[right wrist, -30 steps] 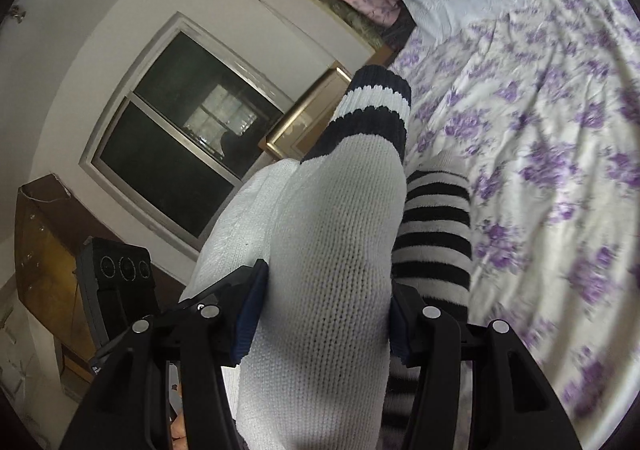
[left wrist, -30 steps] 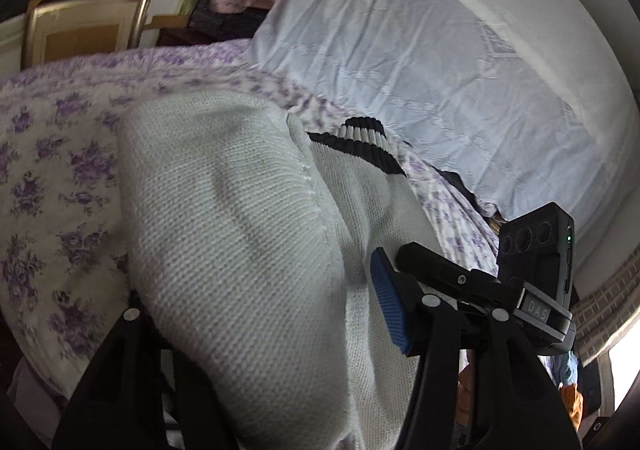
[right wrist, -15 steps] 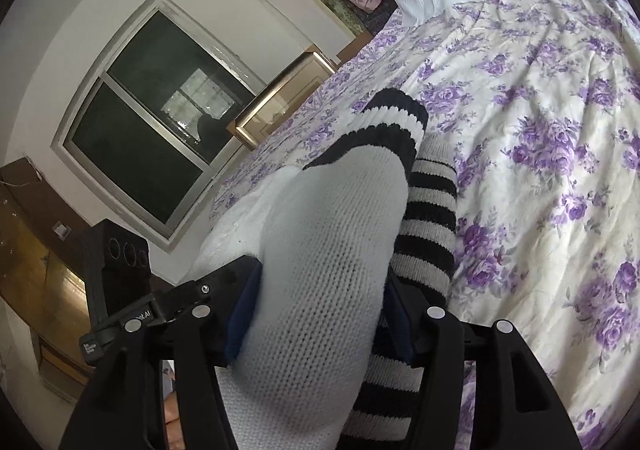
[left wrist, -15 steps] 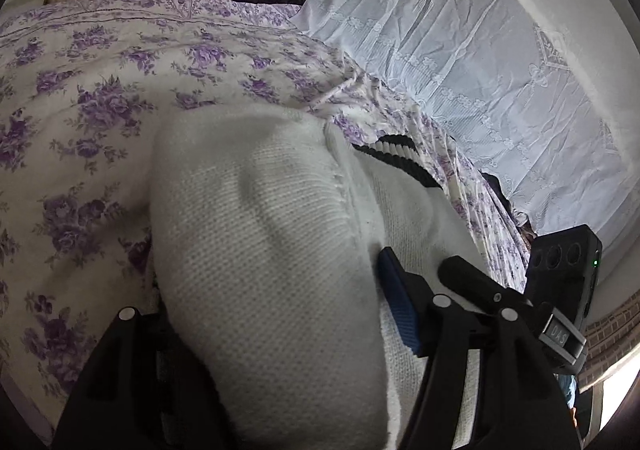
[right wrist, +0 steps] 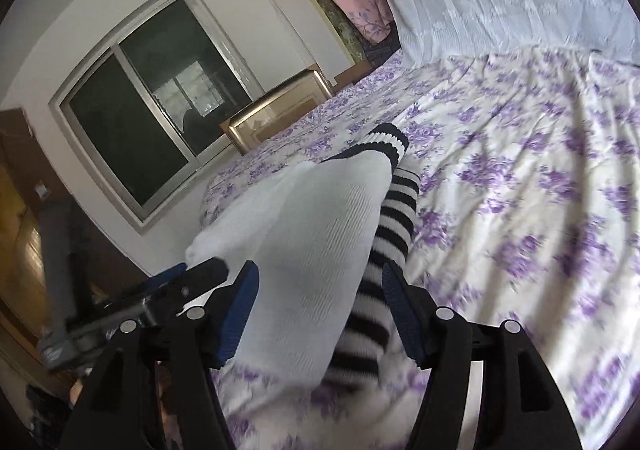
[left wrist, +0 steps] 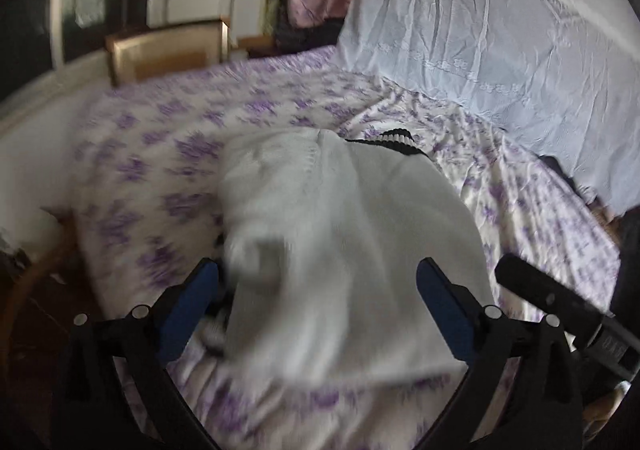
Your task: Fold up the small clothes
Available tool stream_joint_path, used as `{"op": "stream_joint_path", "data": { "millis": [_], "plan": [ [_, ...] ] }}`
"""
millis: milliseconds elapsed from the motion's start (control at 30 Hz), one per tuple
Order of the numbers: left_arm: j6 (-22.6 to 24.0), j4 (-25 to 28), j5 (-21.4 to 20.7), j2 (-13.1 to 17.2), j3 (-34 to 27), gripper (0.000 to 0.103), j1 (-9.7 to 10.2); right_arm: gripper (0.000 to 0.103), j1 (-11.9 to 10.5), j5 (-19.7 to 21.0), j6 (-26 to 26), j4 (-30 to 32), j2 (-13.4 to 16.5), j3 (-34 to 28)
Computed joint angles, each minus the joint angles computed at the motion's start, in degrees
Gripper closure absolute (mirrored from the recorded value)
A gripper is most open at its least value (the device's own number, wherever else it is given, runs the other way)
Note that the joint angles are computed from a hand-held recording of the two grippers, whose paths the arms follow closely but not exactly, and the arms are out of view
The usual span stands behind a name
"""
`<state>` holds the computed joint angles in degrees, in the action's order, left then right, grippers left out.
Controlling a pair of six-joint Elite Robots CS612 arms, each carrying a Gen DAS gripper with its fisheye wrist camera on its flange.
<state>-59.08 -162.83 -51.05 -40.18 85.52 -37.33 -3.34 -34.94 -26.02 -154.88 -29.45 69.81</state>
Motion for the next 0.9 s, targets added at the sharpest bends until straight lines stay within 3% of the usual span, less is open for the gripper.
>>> {"op": "stream_joint_path", "data": {
  "millis": [133,200,333,433,533,733,900],
  "plan": [
    [-6.2,7.4,4.5,-2.7,2.0,0.005,-2.91,0.032,-1.1,0.0,-1.8,-3.2,-2.6,4.6],
    [-9.7,12.9,7.1,-3.8,2.2,0.005,-4.23,0.029,-1.6,-0.2,-2.4,-5.0,-3.8,6.7],
    [-18.7,29.4,12.6,-5.9,1.2,0.004,-7.01,0.026,-2.6,-0.5,-2.5,-8.9,-5.7,10.3],
    [-23.3,35.7,15.0,-6.9,1.0,0.004,-8.4,0.023,-3.2,-0.8,-2.4,-12.6,-6.9,12.7],
    [-26.0,38.7,16.6,-7.7,1.2,0.004,-9.47,0.022,-3.8,-1.4,-2.2,-16.9,-8.0,15.1],
    [-23.8,37.8,17.0,-7.2,0.6,0.004,-10.17,0.018,-4.0,-3.3,-3.8,-22.4,-9.2,18.1],
    [-26.3,44.4,17.3,-6.4,-1.4,0.004,-10.22,0.017,-3.8,-4.8,-5.2,-25.7,-9.7,19.7]
  ]
}}
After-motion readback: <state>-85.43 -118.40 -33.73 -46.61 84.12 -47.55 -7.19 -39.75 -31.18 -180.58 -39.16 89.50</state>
